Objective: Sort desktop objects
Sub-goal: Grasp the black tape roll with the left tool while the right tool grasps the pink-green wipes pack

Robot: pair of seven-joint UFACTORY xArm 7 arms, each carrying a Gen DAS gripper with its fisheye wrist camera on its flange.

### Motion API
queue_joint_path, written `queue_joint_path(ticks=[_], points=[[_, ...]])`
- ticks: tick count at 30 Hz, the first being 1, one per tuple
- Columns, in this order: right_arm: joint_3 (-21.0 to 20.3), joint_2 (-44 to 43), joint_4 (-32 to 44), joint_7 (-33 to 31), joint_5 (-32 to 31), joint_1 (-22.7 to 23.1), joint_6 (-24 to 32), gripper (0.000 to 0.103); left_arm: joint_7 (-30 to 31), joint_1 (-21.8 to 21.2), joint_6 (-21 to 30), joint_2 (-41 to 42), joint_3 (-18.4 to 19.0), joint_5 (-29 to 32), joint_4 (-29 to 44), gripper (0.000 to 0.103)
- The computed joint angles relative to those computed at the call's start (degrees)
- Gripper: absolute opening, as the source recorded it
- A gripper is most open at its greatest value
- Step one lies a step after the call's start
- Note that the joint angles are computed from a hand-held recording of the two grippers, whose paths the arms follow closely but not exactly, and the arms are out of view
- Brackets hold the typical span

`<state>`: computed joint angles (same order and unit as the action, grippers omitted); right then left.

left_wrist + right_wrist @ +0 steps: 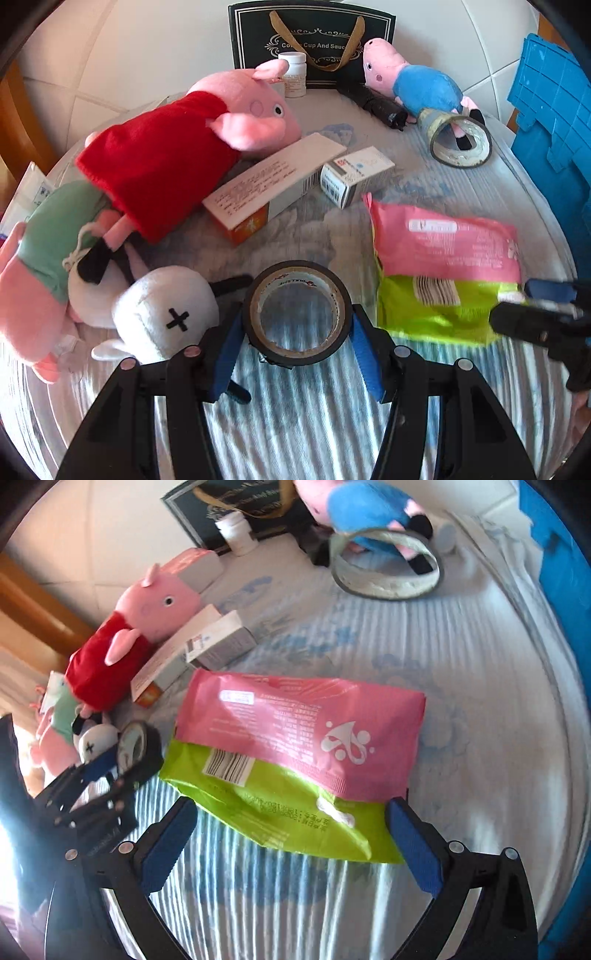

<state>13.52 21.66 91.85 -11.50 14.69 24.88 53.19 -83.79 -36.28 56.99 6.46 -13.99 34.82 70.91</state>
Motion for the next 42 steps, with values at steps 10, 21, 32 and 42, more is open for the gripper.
queue_joint_path(ticks=[10,21,32,42], points=[[-0.52,-2.23,-5.77,0.88,-4.91,-0.69,-3.90,0.054,-3.17,-0.77,0.11,-4.31,-2.53,-3.16,-5.25,0.055],[1.32,-12.47,-18.88,-12.37,-6.98,3.64,-10.48,0.093,-7.62,-0.66,5.28,-8.48,-4.80,-1.77,-7.99,0.055],[-0.08,3.59,-1.10,-7.02,-15.93,7.91,-0.65,0.103,-8.05,0.91,3.92,-8.93,-5.21,-2.18,-9.07,0.055],[-0.25,-2.40,-9.67,-7.56,-14.37,6.42,-9.63,0.050,-7.99,-0.29,6.23,-8.51,-6.17,0.25,-6.19,0.055]])
